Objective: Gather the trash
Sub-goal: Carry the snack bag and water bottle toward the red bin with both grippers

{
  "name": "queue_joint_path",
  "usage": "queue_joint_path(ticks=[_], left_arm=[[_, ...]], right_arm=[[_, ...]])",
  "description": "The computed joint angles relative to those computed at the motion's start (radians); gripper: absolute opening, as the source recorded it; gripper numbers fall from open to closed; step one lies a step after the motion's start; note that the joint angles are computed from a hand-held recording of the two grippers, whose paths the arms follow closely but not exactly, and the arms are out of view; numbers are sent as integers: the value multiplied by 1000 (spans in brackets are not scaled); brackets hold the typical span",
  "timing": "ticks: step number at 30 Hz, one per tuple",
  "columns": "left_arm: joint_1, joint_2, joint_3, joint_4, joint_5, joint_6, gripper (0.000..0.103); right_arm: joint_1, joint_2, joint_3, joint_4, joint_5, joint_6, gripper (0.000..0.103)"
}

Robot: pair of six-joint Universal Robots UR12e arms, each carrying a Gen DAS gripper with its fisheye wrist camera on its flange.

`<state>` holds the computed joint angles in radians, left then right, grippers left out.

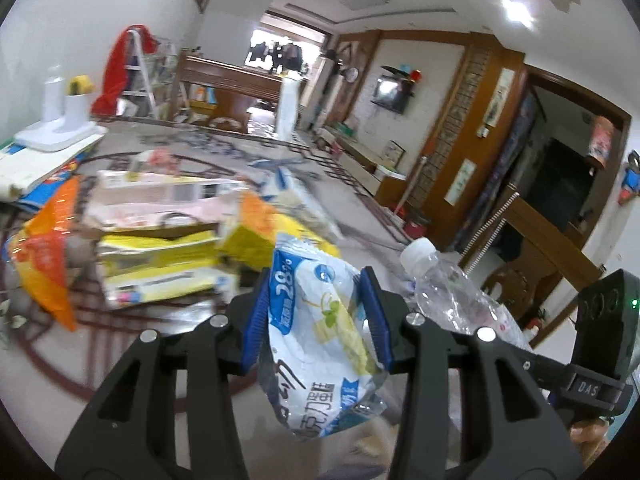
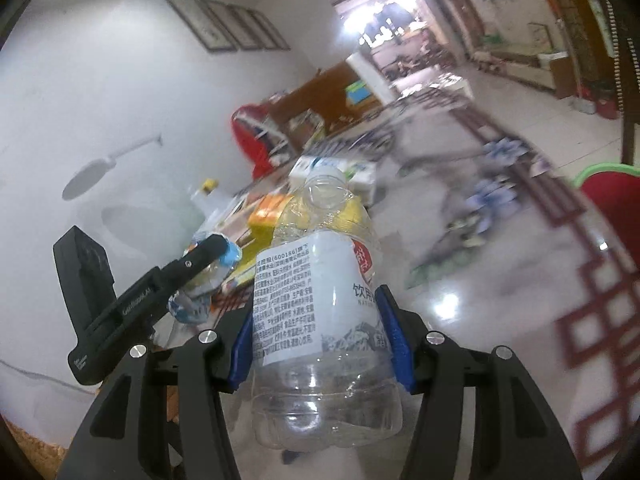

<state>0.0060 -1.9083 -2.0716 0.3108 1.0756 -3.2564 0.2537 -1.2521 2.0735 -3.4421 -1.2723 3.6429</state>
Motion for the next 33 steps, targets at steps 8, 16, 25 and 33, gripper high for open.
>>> queue_joint_path(ticks=[8,16,25,33], left_arm=[[-54,-9,29,-15,0,27,41],[-97,-18,66,-56,-23,59,41],[-114,-22,78,-98,-36,89,41],[-124,-31,80,-92,-20,86,41]], right_arm=[[-33,-24,51,-60,-62,36,54],[-65,-49,80,-71,-119,41,52],[-69,-76,56,192,-114,-79,54],[-32,-79,-11,433,-216,-267,68]])
